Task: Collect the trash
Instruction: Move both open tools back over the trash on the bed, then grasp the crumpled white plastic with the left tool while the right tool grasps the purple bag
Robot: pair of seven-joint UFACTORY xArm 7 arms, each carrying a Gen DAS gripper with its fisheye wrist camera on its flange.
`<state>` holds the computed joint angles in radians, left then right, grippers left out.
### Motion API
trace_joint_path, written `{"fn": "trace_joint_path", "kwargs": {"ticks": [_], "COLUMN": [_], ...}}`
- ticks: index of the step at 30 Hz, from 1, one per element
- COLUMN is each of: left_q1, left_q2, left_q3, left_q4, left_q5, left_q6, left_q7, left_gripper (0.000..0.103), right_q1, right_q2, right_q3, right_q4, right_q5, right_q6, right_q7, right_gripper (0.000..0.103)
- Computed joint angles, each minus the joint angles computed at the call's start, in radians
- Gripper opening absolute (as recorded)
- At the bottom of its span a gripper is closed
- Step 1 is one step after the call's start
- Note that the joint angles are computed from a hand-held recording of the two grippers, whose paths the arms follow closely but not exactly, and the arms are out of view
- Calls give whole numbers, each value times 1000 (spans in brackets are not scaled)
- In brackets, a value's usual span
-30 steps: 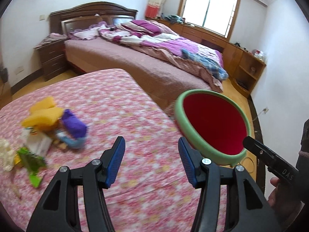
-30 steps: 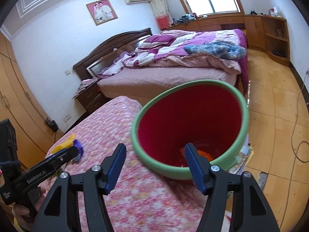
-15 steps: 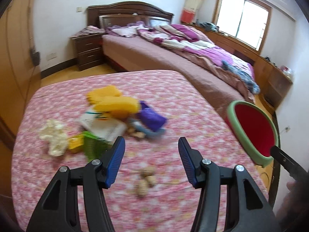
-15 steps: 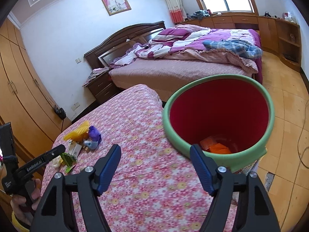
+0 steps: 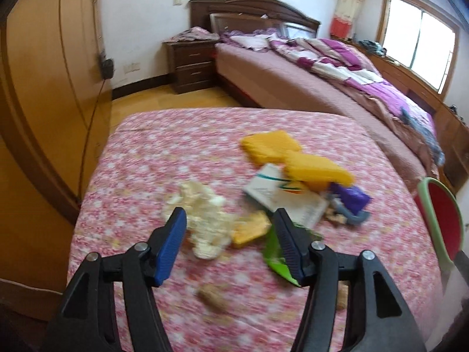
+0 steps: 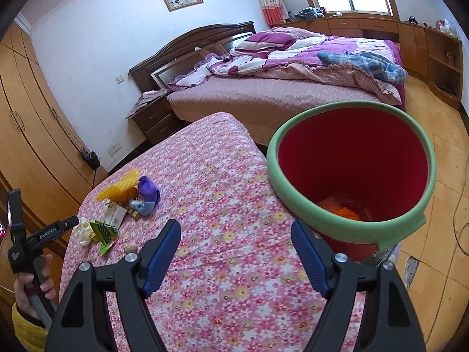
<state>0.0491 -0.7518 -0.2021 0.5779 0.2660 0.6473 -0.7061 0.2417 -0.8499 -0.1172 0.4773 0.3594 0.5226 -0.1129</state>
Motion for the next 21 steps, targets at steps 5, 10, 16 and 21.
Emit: {"fn": "trace_joint_path", "kwargs": {"ticks": [5, 10, 16, 21], "left_q1": [25, 38, 52, 62], "left_q2": [64, 115, 150, 140], "left_q3": [39, 59, 86, 97], "left_q4": [-1, -12, -33, -55], "left_q5": [-3, -16, -33, -52], "left_q6": [-20, -56, -102, -120], "left_q7": [11, 10, 10, -3], "left_gripper": [66, 66, 66, 65], "right_q1": [5, 6, 15, 51], "right_q2": [23, 51, 100, 166], "right_q3": [19, 32, 45, 46], "right_q4": [5, 14, 43, 93], "right_q5": [-8, -20, -33, -20], "right_q6": [-3, -4, -5, -10], "right_q7": [8, 17, 13, -12], "right_gripper": [80, 80, 80, 80]}}
